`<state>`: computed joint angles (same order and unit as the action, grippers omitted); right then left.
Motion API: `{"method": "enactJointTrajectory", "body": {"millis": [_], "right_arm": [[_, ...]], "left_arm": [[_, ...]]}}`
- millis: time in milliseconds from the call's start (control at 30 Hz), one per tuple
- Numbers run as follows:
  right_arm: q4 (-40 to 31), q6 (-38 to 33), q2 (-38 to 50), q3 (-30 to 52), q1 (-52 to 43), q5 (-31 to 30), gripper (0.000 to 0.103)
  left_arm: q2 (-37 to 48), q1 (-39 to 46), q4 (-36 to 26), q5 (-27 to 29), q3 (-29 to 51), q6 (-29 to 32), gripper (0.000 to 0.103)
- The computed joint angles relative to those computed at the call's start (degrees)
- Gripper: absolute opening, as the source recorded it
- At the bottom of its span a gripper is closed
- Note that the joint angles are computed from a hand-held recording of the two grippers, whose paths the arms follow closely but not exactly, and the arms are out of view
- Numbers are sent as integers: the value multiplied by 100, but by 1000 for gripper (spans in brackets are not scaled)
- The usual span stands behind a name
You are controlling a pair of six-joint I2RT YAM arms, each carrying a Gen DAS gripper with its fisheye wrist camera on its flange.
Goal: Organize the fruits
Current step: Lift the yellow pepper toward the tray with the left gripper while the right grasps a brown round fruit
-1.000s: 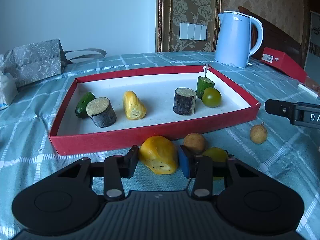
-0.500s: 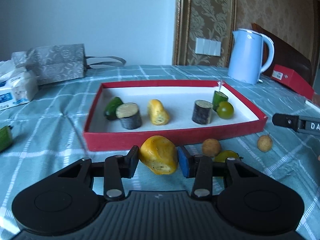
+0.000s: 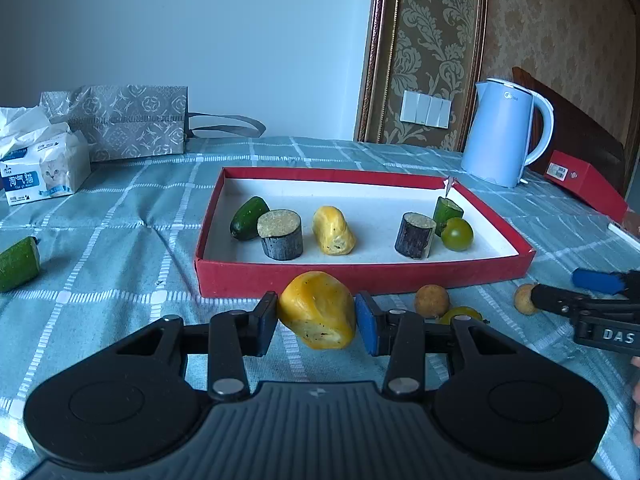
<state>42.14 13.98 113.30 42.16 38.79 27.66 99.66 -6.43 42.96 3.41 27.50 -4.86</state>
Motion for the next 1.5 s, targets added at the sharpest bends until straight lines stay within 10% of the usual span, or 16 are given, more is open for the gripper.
{"method": "enactJointTrajectory", "body": {"millis": [233,633,1500], "right_arm": [[-841,151,199,609,-280,-652,43],[-1155,287,355,882,-385,-948,29],[-45,468,162,254,-401,-697,29]], "left_arm": [[38,46,-181,145,114,-40,41],[151,67,-354,278,272,-96,41],[-116,-164,-496,60,634,-154,41]]}}
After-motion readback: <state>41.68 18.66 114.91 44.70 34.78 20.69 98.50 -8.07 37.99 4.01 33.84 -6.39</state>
